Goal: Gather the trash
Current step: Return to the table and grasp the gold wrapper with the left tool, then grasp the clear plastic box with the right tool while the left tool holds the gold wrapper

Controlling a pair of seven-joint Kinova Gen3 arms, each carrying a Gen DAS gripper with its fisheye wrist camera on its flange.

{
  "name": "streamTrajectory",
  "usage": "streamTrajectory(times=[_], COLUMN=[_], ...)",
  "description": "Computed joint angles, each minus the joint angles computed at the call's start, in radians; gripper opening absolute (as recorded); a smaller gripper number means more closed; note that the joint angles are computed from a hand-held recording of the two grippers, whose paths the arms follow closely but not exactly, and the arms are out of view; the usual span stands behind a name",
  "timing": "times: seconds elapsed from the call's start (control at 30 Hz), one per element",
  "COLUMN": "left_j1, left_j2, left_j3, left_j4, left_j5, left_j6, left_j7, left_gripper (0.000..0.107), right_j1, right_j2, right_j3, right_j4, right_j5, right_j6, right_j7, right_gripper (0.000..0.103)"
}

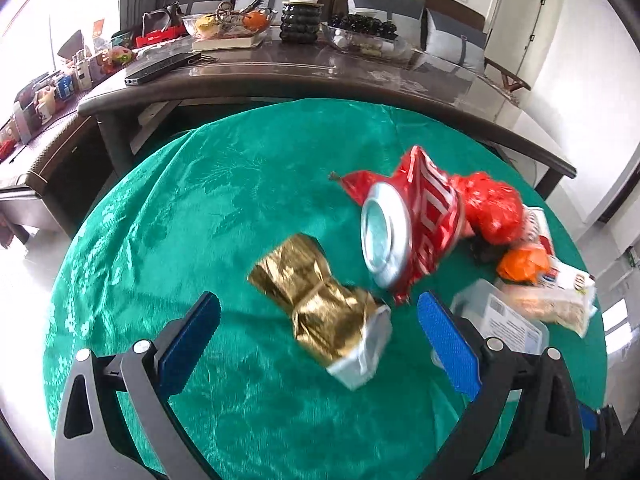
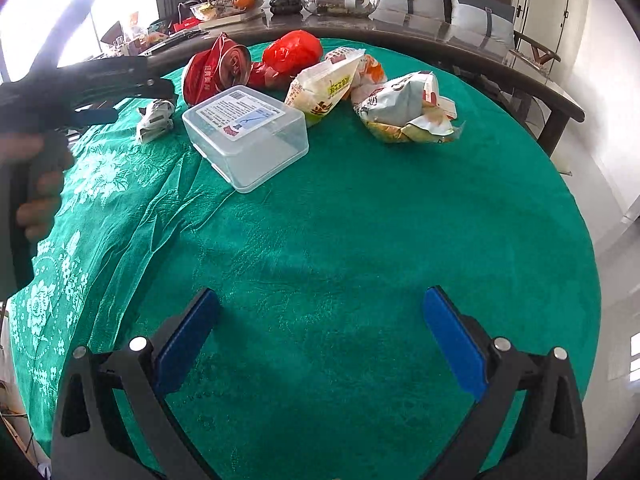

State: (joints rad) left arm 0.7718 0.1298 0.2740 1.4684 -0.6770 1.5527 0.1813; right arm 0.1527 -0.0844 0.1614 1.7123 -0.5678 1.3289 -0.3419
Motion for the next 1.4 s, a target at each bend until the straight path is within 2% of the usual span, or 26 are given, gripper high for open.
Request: streamTrajectory(times=[0.1, 0.23, 0.3, 0.33, 0.4, 0.6, 0.83, 0.93, 1.0, 1.03, 1.1, 1.17, 1.4], left_j1=[-0.045, -0.032, -0.040, -0.043, -0.060, -0.077, -0.043, -0.012, 0.020, 0.037, 0.077, 0.106, 0.190], left_j2=[0.020, 0.034, 0.011, -0.009, -0.043, -0.116, -0.163, -0.147, -0.114, -0.096, -0.075, -0.047, 0.018], left_j3=[-0.023, -0.036, -0.028, -0.026, -0.016, 0.040, 0.152, 0.184, 0.196, 0.193, 0.178, 0.163, 0.098], left_j4=[-0.015, -0.028, 0.001, 0.022, 0.059, 0.135, 0.145, 0.155, 0.151, 0.148, 0.151, 0.132, 0.068], left_j5=[0.053, 0.072, 0.085, 0.093, 0.114, 0.122, 0.154, 0.130, 0.092, 0.079, 0.045, 0.028, 0.021], left_j6=[-0.019, 0.026, 0.009, -0.015, -0.062, -0.132, -0.166, -0.203, -0.193, -0.185, -0.181, -0.151, -0.024], left_j7=[-0.081, -0.131, -0.129, -0.126, -0.143, -0.199, -0.262, -0.218, -0.162, -0.141, -0.093, -0.066, -0.056], left_gripper=[0.098, 0.098, 0.095, 0.090, 0.052, 0.042, 0.043, 0.048, 0.056, 0.060, 0.079, 0.088, 0.093], right_j1=[0.000, 0.000, 0.001, 0.001, 0.002, 0.002, 0.003, 0.004, 0.004, 0.004, 0.004, 0.004, 0.014], right_j2=[0.000, 0.000, 0.000, 0.001, 0.001, 0.001, 0.001, 0.001, 0.002, 0.002, 0.001, 0.002, 0.022], right_j3=[0.001, 0.001, 0.001, 0.001, 0.002, 0.001, 0.002, 0.002, 0.002, 0.002, 0.002, 0.002, -0.002], right_j4=[0.000, 0.000, 0.000, 0.000, 0.000, 0.000, 0.001, 0.000, 0.000, 0.000, 0.000, 0.001, -0.019], right_j5=[0.000, -0.001, -0.001, -0.001, -0.001, -0.001, -0.002, -0.002, -0.002, -0.002, -0.002, -0.003, -0.020], right_j6=[0.000, 0.000, 0.000, 0.000, 0.001, 0.001, 0.000, 0.001, 0.001, 0.001, 0.001, 0.002, 0.032], right_j7=[0.000, 0.001, 0.002, 0.002, 0.003, 0.003, 0.004, 0.004, 0.005, 0.005, 0.004, 0.005, 0.024], right_gripper=[0.098, 0.098, 0.098, 0.098, 0.098, 0.098, 0.098, 0.098, 0.098, 0.098, 0.098, 0.098, 0.098])
